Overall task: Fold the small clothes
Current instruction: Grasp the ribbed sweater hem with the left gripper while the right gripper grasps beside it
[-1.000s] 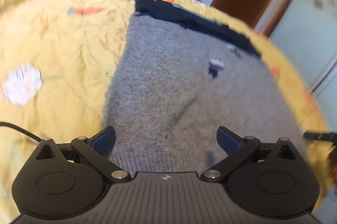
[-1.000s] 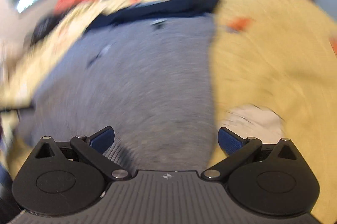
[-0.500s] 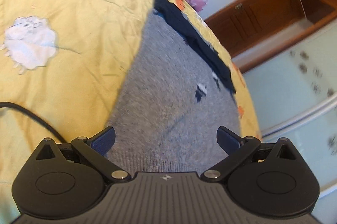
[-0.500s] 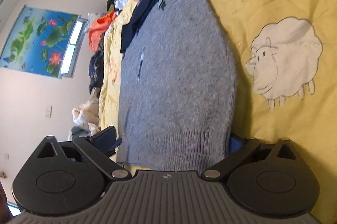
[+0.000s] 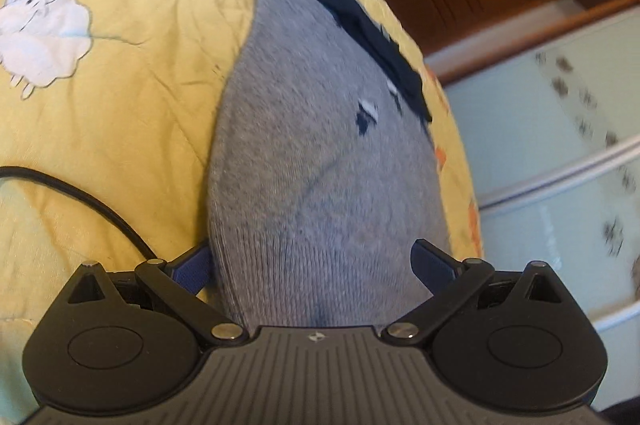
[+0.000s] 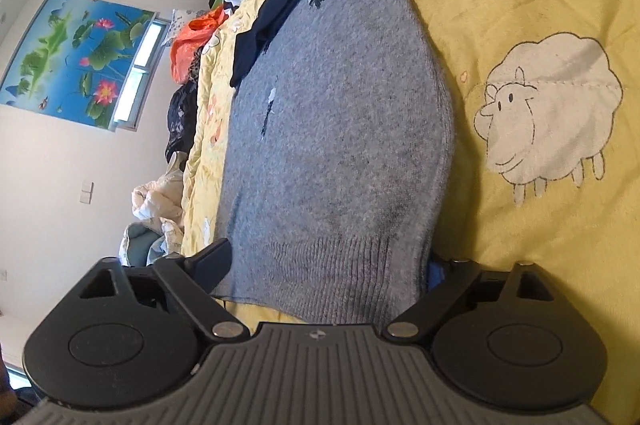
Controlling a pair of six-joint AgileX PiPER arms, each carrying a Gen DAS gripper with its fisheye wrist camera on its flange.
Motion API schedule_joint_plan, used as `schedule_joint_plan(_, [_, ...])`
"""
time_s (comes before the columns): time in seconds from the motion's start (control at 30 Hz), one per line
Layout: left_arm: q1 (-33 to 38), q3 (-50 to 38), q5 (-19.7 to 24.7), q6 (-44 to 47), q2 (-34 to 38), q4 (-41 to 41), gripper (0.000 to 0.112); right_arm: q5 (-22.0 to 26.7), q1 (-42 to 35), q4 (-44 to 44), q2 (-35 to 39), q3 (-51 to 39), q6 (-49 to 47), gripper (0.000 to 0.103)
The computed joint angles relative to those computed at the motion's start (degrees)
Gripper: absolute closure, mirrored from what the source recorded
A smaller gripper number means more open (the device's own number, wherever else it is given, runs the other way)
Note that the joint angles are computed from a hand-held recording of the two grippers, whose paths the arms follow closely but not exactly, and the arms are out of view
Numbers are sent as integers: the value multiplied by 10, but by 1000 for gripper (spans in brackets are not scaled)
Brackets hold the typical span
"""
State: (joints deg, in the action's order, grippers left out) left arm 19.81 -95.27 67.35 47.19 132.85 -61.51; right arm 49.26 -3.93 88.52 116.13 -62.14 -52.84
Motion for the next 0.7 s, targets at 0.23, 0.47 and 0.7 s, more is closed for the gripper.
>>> schedule_joint_plan(0.23, [-3,-13,-26,-28,0,55,83,-9,-2,3,15,3,0,68])
schedule_joint_plan(0.47, [4,-23,3,-30,11,53,84,12,-17,23,37,15,-18,83])
schedule_joint_plan(0.7, [-16,7,-34,-7,-21,69,107,-14,-3,42,16,28,-61,92])
